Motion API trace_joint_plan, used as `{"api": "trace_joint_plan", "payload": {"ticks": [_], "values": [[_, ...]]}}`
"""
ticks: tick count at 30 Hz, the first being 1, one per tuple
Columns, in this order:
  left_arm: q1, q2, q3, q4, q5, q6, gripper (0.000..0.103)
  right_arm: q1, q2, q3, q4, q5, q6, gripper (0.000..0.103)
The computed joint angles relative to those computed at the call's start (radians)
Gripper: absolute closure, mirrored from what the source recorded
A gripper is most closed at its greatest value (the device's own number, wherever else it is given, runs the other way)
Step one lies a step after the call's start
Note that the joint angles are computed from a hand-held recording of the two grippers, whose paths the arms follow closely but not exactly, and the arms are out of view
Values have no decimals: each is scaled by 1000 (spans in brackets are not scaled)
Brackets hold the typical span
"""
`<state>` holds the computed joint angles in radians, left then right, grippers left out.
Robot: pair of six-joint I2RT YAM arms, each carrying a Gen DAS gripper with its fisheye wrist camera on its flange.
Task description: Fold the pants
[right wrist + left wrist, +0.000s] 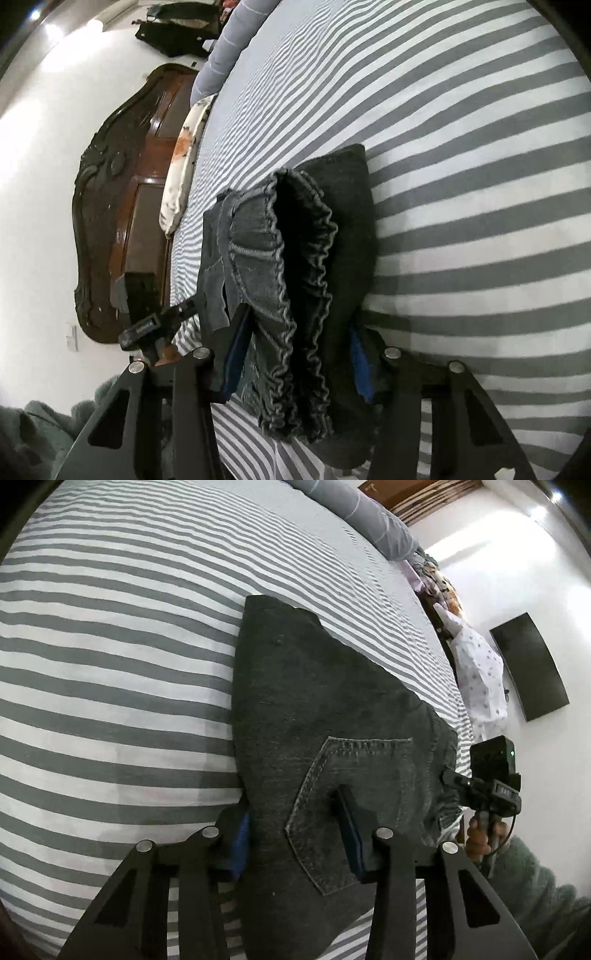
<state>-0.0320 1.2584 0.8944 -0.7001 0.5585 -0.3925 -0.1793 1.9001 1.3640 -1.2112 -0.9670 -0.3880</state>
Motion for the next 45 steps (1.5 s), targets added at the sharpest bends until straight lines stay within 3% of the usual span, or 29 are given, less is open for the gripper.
{"api": "trace_joint_plan", "payload": {"ticks": [3,5,9,11,14,20,30,37,45], "values": [[-31,8,1,15,-45,-29,57,32,-32,-25,86,15,88,57],[-70,16,24,2,-84,-36,50,51,-69,-48,143,52,138,59],[-205,39,96,-70,-286,-44,49,77,-156,-98,211,128,206,72],[-269,48,130,-111,-390,-56,57,90,-197,-119,239,162,245,74],[-303,51,160,-152,-457,-72,72,116,-256,-140,271,220,296,76],[-326,24,196,-212,-506,-101,84,143,-320,-137,266,291,345,78],[-327,-50,258,-275,-526,-90,87,206,-371,-41,185,325,367,79],[-187,-54,329,-311,-490,0,88,305,-320,88,191,346,451,79],[5,28,412,-303,-446,141,88,425,-126,317,218,377,555,79]]}}
